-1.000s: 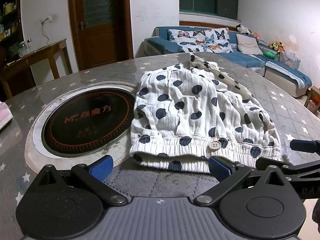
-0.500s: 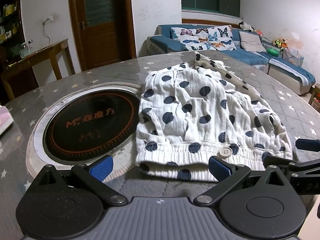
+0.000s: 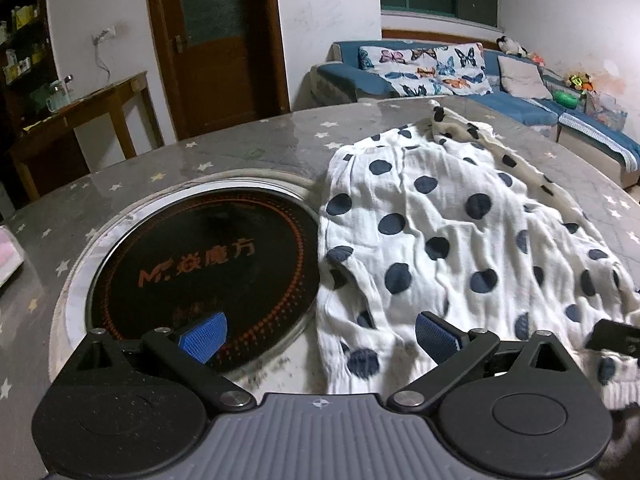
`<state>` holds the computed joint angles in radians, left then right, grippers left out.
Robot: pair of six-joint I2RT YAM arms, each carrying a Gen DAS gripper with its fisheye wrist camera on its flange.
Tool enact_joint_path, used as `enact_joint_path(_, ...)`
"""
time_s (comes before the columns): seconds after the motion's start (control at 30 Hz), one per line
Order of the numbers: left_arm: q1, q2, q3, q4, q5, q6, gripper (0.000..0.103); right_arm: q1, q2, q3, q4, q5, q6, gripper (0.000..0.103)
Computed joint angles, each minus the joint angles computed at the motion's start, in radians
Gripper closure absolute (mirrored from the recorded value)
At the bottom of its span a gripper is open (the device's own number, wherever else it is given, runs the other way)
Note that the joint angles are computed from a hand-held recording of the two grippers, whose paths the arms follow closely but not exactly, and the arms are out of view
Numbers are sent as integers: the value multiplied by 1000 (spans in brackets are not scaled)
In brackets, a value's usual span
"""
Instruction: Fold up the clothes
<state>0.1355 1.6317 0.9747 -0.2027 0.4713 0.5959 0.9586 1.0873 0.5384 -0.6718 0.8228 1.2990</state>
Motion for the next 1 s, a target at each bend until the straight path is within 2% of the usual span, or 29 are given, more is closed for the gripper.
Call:
enact_joint_path(0.13,-18,55,41,-8,-8,9,27,-35,-36,-20,36,-10,-48,21)
enact_joint_path(0.2,-16,70,53,-14,15,20,35,-50,-55,-32,56,-17,-71,31)
enact_joint_path(0.23,-15,71,56,-23,28,27,44,-57,-64,-37,66,-21,-82,33)
enact_joint_path(0.27,-13,72,60,-32,41,35,48,-60,-73,-42,73,-24,-89,40)
enact_joint_path(0.33,-9,74,66,-55,69,55,69,-70,-96,-55,94,-36,-111,48)
enact_joint_path(0.43,-10,61,56,-69,87,77,91,-78,-120,-69,115,-53,-136,65)
enact_joint_path(0.5,-1,53,52,-82,96,86,95,-82,-146,-87,143,-74,-155,80)
enact_joint_path(0.57,15,43,49,-101,103,98,96,-74,-161,-95,147,-82,-158,84)
enact_joint_path(0.77,110,3,39,-199,145,187,97,-5,-214,-102,134,-103,-158,87)
enact_joint_path(1.0,267,-31,62,-402,190,369,97,196,-213,-54,23,-107,-82,87)
